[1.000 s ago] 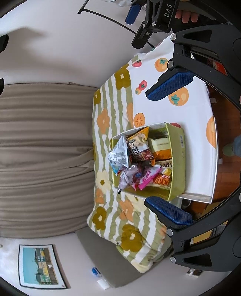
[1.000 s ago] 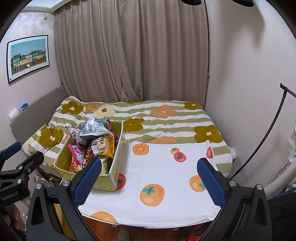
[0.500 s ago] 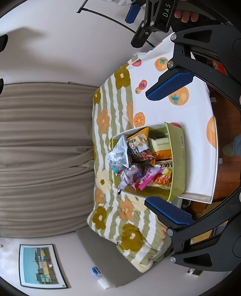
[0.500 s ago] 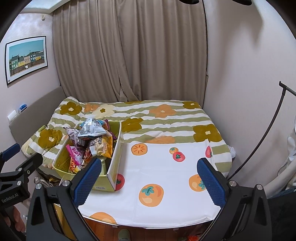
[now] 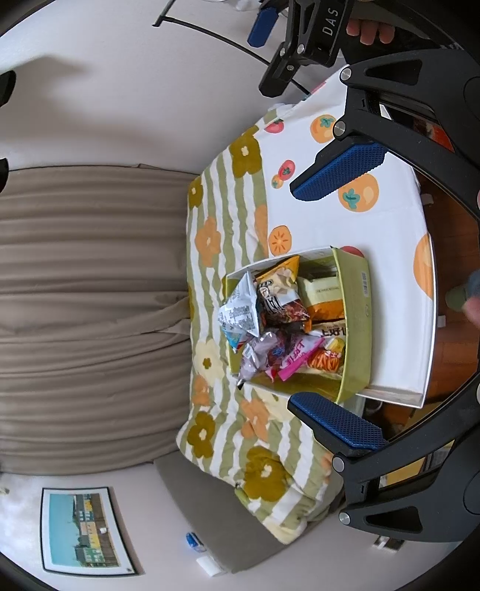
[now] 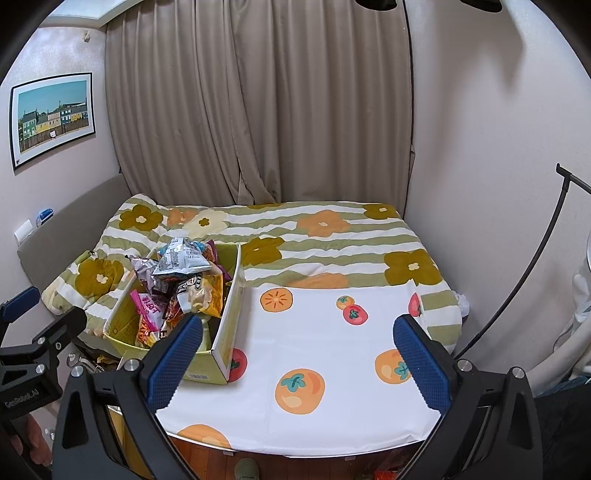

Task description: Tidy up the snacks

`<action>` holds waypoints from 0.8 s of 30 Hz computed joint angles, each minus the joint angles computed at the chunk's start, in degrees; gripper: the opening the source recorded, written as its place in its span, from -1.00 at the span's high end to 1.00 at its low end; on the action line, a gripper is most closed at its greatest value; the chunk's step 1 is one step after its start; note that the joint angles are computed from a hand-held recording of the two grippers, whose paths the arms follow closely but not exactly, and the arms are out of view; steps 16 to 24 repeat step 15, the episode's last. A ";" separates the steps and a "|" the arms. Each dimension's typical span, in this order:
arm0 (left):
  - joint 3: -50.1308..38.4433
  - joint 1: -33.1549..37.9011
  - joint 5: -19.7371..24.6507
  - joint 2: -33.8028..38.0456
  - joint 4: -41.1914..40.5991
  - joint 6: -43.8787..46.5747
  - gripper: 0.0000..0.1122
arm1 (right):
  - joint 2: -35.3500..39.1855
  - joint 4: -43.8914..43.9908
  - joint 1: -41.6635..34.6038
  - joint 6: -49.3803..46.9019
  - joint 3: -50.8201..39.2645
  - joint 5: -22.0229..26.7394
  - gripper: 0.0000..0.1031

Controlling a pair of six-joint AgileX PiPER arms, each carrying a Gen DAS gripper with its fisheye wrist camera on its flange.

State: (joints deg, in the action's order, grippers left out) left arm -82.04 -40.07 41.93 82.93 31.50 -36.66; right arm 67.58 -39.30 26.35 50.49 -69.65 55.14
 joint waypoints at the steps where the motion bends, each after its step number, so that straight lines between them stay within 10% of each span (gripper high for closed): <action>1: 0.24 0.09 -0.34 -0.21 -0.03 -0.09 -0.83 | 0.12 0.19 -0.49 -0.27 -0.03 -0.28 -0.99; 24: 0.20 -2.02 1.30 -0.28 4.92 -5.63 -0.83 | -0.24 -0.42 -0.71 0.42 0.69 -0.62 -0.99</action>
